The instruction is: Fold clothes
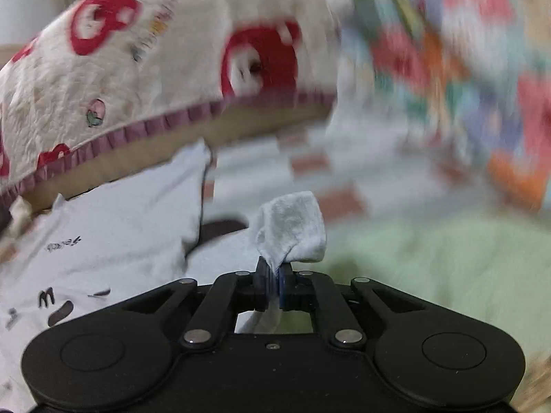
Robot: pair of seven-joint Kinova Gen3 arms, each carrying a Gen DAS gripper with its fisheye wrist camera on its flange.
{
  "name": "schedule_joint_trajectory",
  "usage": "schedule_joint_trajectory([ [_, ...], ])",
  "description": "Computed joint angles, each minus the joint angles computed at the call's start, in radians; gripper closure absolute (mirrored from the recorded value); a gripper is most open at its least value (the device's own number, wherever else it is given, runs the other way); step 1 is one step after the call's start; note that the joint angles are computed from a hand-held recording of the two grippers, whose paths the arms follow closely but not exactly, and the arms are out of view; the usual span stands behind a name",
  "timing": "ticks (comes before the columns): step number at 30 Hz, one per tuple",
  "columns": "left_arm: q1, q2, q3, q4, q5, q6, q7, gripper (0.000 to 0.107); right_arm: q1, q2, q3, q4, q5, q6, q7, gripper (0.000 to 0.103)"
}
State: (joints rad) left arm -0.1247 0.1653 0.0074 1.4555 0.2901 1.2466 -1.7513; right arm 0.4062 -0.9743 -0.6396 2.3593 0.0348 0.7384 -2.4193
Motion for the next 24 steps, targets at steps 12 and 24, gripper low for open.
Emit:
schedule_joint_trajectory([
  [12, -0.058, 0.003, -0.017, -0.034, 0.089, 0.135, -0.014, 0.057, 0.096, 0.114, -0.137, 0.001, 0.001, 0.125, -0.036, 0.090],
  [24, -0.052, 0.016, -0.005, 0.039, 0.139, 0.031, 0.076, 0.077, -0.131, 0.026, 0.098, 0.038, -0.099, 0.167, -0.157, 0.052],
])
